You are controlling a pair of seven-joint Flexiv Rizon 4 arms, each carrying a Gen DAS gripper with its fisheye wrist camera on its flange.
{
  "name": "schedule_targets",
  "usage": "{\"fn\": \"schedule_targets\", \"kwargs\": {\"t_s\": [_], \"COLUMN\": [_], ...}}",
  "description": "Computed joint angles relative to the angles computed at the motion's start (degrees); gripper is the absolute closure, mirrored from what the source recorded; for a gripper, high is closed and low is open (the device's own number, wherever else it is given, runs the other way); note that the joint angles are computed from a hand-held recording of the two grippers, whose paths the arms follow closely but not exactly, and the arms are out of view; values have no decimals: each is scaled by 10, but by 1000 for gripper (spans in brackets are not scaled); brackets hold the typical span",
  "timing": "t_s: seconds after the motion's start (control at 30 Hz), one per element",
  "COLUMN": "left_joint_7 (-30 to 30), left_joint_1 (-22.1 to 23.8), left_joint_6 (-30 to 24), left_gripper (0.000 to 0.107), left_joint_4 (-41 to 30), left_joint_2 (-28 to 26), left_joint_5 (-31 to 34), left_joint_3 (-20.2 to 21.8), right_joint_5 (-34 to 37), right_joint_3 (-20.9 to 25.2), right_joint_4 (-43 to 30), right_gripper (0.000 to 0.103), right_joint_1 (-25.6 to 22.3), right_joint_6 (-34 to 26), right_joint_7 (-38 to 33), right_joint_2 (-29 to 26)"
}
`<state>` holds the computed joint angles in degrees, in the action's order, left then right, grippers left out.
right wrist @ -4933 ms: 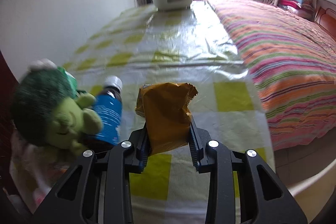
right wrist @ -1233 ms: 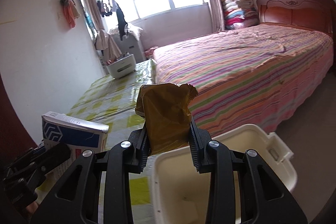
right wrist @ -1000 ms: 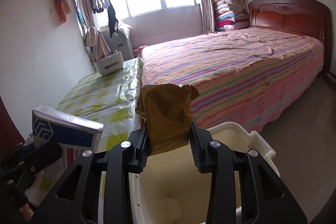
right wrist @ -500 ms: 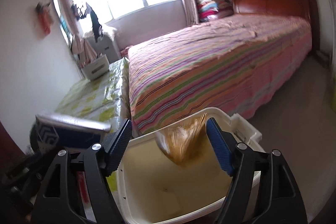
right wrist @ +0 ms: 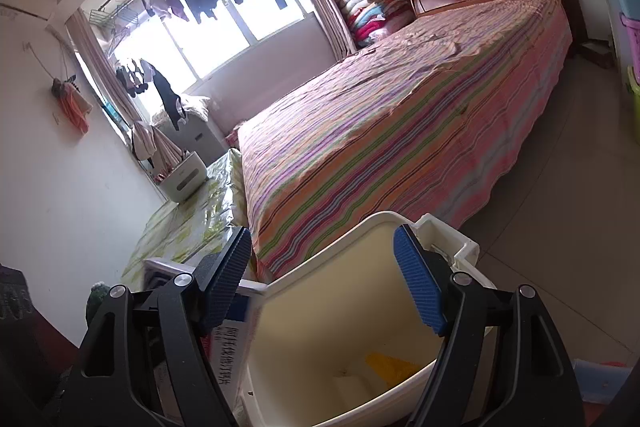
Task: Collect trash
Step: 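Lower the white-red box into the cream bin and open the left tool, then reach the right tool to the plastic bag on the table and grasp it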
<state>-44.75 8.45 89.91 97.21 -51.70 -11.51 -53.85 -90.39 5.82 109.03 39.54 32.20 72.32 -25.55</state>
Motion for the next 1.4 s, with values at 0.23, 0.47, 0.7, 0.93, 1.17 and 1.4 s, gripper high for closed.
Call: {"fn": "schedule_targets", "kwargs": {"t_s": [0.23,0.47,0.7,0.93,1.17,1.4], "left_joint_7": [-9,-42,-60,-107,-147,-174], "left_joint_1": [-38,-44,-19,21,49,69], "left_joint_6": [18,73,91,122,132,139], "left_gripper": [47,26,25,24,24,24], "left_joint_4": [-10,-2,-7,-10,-10,-11], "left_joint_2": [5,12,19,24,30,38], "left_joint_5": [3,49,87,109,136,142], "left_joint_3": [42,65,67,64,78,105], "right_joint_5": [-4,-5,-15,-24,-26,-20], "right_joint_3": [-2,-4,-8,-11,-27,-62], "right_joint_4": [-6,-14,-25,-39,-105,-222], "right_gripper": [30,28,28,27,26,24], "right_joint_1": [2,8,10,13,27,52], "right_joint_6": [-1,-7,-2,3,29,111], "right_joint_7": [-3,-14,-19,-25,-101,-210], "right_joint_2": [-5,-8,-14,-23,-61,-133]}}
